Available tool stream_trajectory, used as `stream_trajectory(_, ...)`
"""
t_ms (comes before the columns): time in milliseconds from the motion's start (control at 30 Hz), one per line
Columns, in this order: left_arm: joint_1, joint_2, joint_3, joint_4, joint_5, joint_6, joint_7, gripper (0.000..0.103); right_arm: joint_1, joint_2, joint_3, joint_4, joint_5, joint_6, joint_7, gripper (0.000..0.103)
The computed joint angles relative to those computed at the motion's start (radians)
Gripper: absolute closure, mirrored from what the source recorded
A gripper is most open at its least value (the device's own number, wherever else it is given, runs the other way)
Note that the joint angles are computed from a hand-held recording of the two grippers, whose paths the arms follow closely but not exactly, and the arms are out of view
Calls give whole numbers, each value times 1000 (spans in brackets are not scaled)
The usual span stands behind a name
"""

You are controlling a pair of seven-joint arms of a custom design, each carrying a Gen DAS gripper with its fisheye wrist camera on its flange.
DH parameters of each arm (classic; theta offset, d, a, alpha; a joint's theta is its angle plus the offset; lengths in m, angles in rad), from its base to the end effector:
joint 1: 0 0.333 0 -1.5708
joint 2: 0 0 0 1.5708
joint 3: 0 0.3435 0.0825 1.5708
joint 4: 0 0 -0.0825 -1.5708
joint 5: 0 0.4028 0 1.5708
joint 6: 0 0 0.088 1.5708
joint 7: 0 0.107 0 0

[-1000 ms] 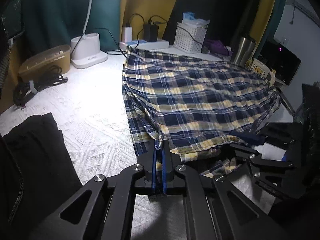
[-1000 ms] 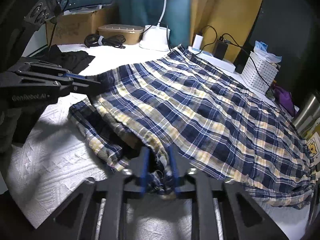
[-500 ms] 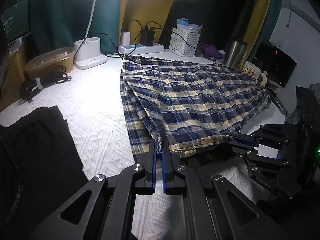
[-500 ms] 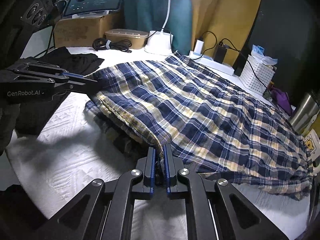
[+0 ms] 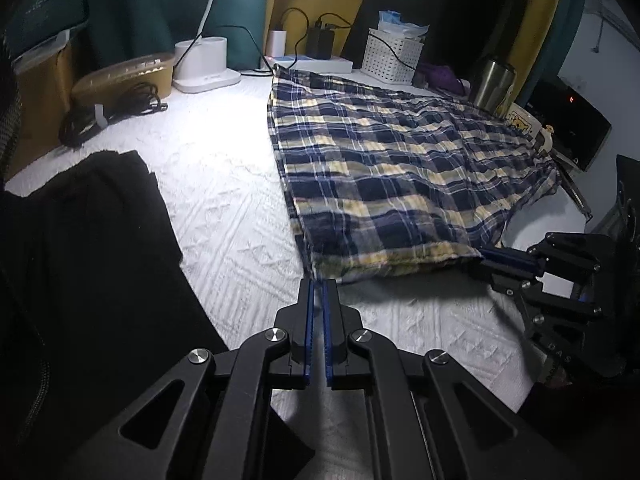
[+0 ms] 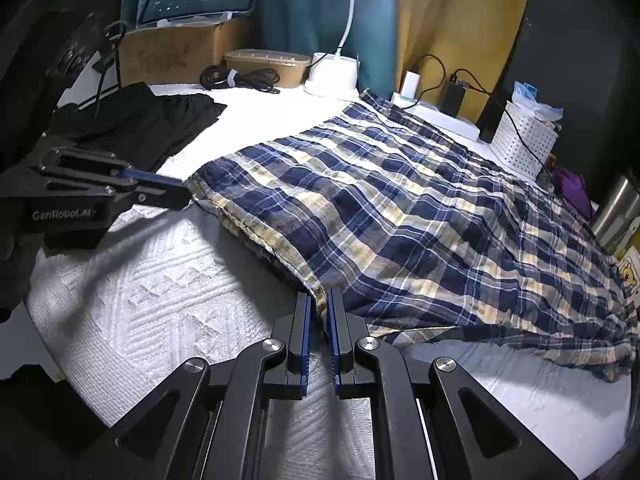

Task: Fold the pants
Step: 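Grasp the folded pants edge with the left tool while the right tool grasps it too, then open both tools and move them along the folded pants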

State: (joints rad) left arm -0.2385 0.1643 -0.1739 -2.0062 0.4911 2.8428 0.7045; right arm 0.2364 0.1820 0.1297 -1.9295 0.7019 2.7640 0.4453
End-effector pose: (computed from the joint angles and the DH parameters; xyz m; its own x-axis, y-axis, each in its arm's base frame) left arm 0.5862 -0.2778 0.4673 -0.0190 -0.9838 0.1781 -0.7701 -0.0992 -0.6302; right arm 0.6283 0.2064 0.4794 0.7518 -0.6485 0.1198 -0.4060 -0.5983 -0.6907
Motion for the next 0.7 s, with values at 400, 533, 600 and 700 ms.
stream_trajectory(400,11,8,-2,67,-45,-52,-11,99,-15,-15,-7,18,46,-53,14,94)
stream_trajectory(533,10,37,-9,119,-63,-87,28,99,-24,-10,-20,43,45,-105,33,93)
stream_trajectory(600,2,54,-8,151,-62,-119,38,88,-29,-11,-22,49,53,-123,34,85)
stream_trajectory(700,-11,68,2,175,-43,-139,27,63,-37,-15,-21,56,83,-155,21,24)
